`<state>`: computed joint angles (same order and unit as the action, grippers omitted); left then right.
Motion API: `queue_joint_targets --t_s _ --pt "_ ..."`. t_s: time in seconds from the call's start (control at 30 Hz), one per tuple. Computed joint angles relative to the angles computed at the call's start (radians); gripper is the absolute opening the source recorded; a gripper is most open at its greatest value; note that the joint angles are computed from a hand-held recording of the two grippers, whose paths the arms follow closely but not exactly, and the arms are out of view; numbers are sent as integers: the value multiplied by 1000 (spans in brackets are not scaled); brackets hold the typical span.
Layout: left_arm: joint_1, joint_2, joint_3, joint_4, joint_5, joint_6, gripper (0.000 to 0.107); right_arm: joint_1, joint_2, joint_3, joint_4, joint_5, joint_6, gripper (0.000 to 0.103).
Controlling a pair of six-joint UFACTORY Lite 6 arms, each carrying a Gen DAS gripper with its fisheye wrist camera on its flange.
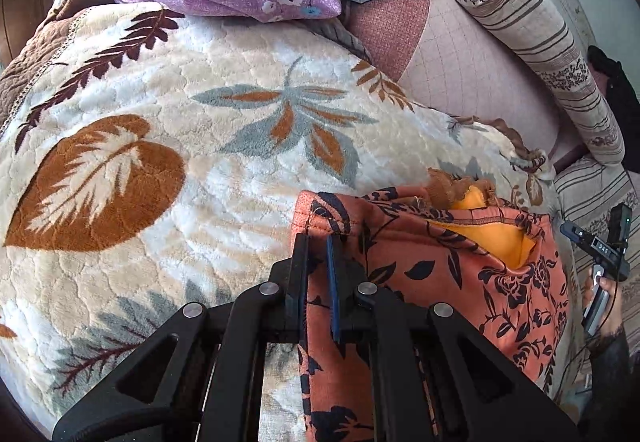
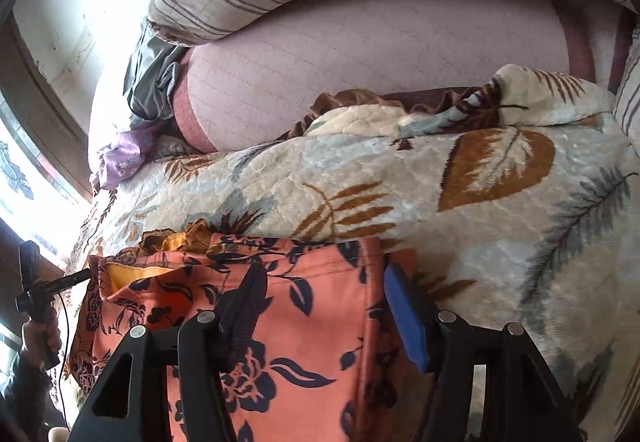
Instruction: Fold small clothes
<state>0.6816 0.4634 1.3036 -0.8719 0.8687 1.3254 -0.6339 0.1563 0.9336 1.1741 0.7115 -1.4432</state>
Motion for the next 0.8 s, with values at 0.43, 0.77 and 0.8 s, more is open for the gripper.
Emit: queue_joint_targets --t_s 0.43,0.77,0.8 --pt "-31 24 29 -129 -138 -35 0 102 40 -28 185 -179 -161 5" --pt "-31 14 27 -90 -7 15 13 130 135 -1 183 -254 -162 8" --pt "-46 16 33 -61 -22 -1 15 116 135 -7 207 -235 -177 8"
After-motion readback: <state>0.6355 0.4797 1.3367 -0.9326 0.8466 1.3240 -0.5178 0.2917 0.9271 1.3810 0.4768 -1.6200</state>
